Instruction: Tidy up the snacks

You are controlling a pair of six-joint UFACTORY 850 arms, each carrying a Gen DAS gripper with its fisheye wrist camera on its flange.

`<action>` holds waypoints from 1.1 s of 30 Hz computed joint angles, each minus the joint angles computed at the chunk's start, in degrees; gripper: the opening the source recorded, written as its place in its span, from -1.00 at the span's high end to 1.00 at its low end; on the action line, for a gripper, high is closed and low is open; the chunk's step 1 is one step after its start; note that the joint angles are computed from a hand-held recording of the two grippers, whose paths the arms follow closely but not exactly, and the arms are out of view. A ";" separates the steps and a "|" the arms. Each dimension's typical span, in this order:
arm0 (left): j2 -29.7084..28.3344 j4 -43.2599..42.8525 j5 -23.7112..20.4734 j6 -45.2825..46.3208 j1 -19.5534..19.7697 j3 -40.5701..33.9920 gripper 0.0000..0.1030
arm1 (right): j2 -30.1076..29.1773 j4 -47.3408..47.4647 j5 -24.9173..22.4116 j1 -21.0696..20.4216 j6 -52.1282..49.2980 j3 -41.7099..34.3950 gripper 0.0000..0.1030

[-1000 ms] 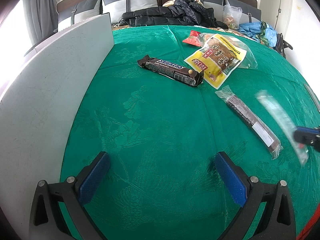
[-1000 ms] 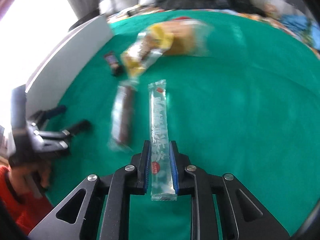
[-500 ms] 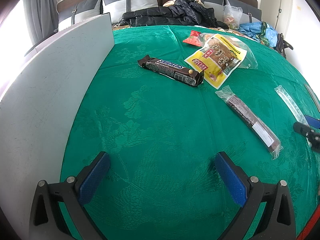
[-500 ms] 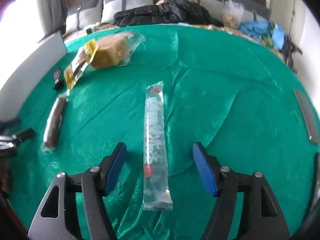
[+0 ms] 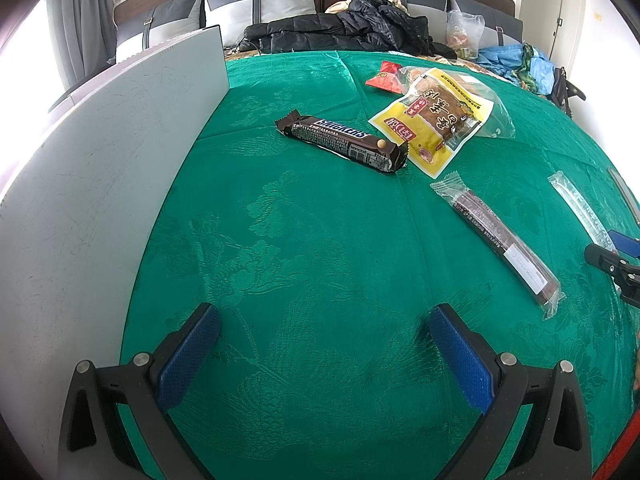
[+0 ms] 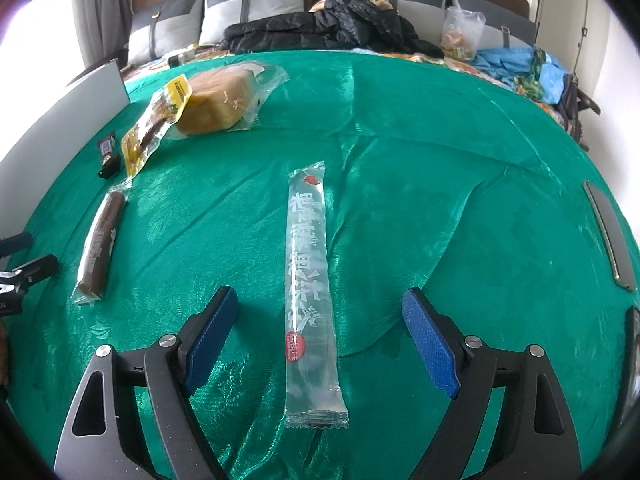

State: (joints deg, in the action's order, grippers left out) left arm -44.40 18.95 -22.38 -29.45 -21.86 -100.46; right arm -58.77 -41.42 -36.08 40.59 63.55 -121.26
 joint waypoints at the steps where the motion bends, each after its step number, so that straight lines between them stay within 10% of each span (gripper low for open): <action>1: 0.00 0.00 0.00 0.00 0.00 0.00 -1.00 | 0.01 0.01 -0.01 0.00 -0.01 0.00 -0.69; 26: -0.17 -0.44 -1.70 -0.30 0.02 -0.75 -1.00 | -0.04 0.11 -0.16 0.05 -0.07 -0.18 -0.69; 29: -1.52 -7.41 -8.63 4.37 0.03 -4.70 -0.99 | -0.05 0.12 -0.19 0.06 -0.07 -0.21 -0.69; 33: -0.42 -23.28 -6.88 13.63 0.16 -5.27 -0.93 | -0.06 0.13 -0.20 0.06 -0.10 -0.24 -0.69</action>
State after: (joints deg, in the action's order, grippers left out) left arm -44.82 -4.33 -29.26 -15.83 -21.70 -105.73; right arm -58.83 -41.29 -36.29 40.65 63.45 -121.50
